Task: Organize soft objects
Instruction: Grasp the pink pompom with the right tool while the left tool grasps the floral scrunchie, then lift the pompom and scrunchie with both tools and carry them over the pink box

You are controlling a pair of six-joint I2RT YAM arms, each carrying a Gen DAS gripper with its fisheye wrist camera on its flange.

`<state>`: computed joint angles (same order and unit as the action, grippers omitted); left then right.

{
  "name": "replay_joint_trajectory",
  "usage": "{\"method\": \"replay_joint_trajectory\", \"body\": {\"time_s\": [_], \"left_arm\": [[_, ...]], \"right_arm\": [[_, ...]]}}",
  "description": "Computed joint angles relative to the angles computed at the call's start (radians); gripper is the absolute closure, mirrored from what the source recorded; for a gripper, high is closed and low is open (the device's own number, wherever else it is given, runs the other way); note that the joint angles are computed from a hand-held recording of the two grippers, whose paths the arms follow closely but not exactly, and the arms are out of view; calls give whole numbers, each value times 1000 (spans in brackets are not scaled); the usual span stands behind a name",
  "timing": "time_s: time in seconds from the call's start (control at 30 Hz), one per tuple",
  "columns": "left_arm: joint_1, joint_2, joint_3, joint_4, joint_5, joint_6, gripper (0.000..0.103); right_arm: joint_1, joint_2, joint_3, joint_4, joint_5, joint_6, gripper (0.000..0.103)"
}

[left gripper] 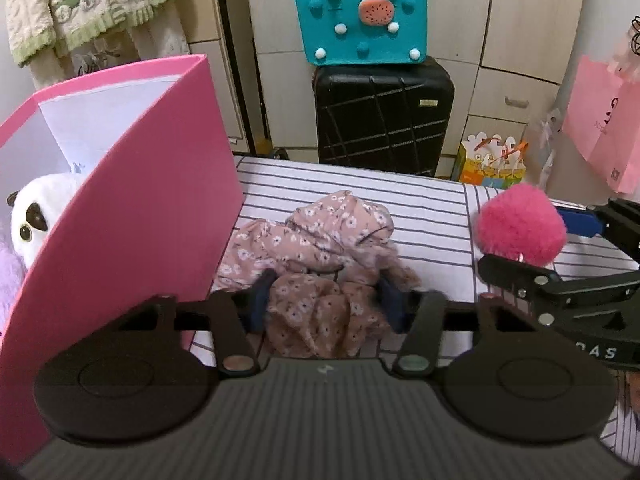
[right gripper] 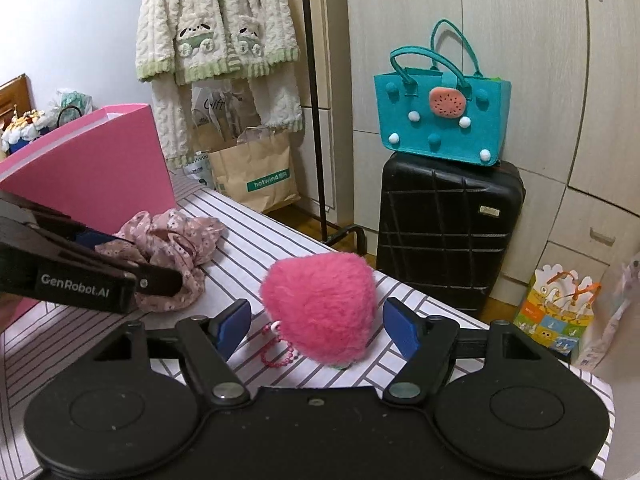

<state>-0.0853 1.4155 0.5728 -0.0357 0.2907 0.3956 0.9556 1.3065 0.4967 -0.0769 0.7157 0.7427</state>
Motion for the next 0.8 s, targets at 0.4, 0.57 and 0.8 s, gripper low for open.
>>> {"method": "replay_joint_trajectory", "body": {"time_s": [0.4,0.57,0.8], "left_arm": [[119,-97,-19,-127,181,85,84],[224,-167,-15,-241,300,168,85],[424,-172,104,-596,516,430,86]], "right_arm": [[188,14,110,-297,133,273,60],[322,41,190,-510,198,510,59],[476,114,332,-744,242,781,58]]}}
